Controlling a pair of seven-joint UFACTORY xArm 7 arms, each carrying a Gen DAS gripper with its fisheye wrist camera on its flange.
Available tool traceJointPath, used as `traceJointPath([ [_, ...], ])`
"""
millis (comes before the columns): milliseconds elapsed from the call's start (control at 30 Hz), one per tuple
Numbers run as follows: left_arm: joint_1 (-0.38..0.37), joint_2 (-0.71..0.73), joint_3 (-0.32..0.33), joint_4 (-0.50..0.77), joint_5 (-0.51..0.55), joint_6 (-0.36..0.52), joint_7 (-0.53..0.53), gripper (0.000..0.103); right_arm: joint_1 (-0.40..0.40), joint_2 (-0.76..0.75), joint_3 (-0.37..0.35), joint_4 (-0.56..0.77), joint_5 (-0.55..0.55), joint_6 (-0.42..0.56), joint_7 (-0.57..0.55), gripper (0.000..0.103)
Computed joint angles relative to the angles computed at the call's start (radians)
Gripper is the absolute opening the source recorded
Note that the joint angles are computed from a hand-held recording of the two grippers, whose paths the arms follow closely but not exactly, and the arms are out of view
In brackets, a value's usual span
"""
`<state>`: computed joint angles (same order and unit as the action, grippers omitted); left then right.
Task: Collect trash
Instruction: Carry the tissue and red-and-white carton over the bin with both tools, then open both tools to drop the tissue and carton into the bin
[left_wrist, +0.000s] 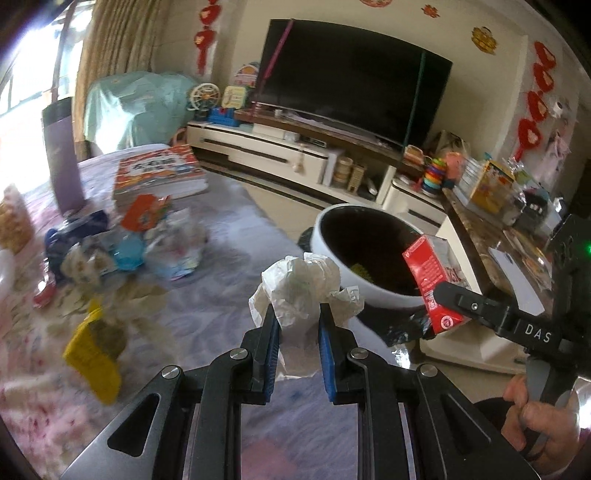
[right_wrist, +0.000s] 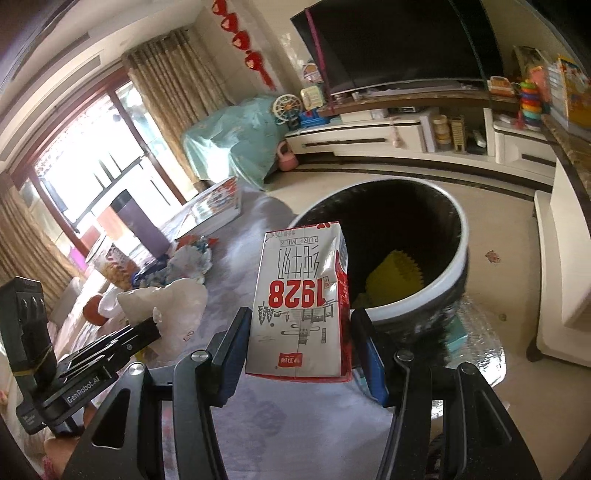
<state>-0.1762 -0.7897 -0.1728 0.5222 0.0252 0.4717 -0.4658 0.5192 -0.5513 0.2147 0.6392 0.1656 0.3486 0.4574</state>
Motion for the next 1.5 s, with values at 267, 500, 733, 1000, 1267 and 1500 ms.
traceJointPath([
  [267,0.003,0.181,-0.002,0.092,0.008,-0.080,0.012,0.018,-0.033,0.018,-0.040,0.014,-0.007,0.010,-0.044,0.055],
  [500,0.006,0.313,-0.014,0.180,0.031,-0.123,0.008,0.019,-0.057,0.067,-0.069,0.045,0.009,0.018,-0.096,0.055],
  [733,0.002,0.444,-0.010,0.281,0.056,-0.140,0.010,0.019,-0.079,0.119,-0.084,0.082,0.032,0.029,-0.143,0.055],
  [1000,-0.008,0.561,0.004,0.381,0.082,-0.146,0.018,0.020,-0.098,0.176,-0.091,0.128,0.061,0.046,-0.190,0.055],
  [1267,-0.019,0.632,0.014,0.441,0.111,-0.145,0.003,0.022,-0.119,0.201,-0.087,0.156,0.070,0.048,-0.211,0.055],
  [1500,-0.023,0.630,0.021,0.426,0.116,-0.172,-0.018,0.050,-0.151,0.207,-0.059,0.168,0.021,0.069,-0.188,0.057],
])
